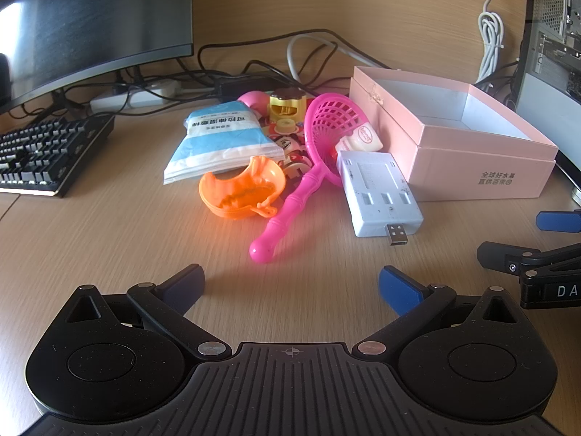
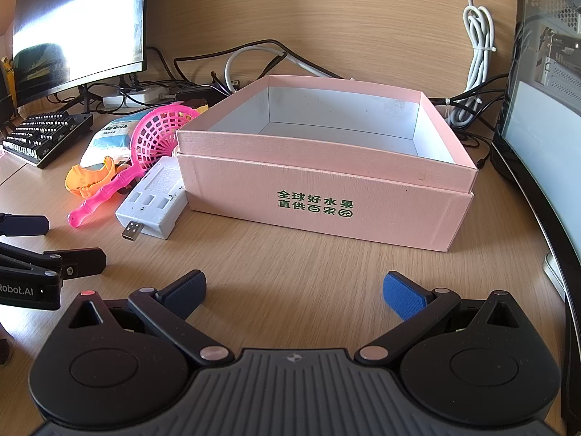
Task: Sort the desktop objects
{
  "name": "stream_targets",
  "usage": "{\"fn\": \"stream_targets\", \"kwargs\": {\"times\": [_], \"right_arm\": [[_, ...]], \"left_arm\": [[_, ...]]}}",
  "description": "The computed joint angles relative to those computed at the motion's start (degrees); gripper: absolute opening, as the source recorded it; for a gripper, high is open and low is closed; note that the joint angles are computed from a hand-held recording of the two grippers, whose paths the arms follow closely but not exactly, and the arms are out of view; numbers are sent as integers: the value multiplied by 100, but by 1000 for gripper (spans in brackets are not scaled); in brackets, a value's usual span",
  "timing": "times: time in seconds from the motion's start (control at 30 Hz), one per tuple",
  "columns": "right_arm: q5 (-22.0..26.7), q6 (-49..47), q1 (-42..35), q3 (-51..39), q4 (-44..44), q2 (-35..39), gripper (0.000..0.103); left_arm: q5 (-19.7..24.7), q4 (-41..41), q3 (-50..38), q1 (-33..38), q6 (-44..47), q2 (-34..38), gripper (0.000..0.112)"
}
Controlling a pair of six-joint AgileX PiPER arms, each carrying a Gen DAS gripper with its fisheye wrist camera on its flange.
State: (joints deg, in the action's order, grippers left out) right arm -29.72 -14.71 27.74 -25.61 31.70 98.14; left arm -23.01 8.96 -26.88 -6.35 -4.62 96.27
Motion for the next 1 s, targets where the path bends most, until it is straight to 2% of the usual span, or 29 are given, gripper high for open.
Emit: {"fn": "stream_targets", "kwargs": {"times": [0.8,1.0], "right_arm": [[5,-5,2,58,-26,-57,103],[-6,791,-382,468,-1550,-303,103]], "left_arm": [[15,29,-64,9,-19,49,103],[17,43,-80,12,-32,61,103]]}}
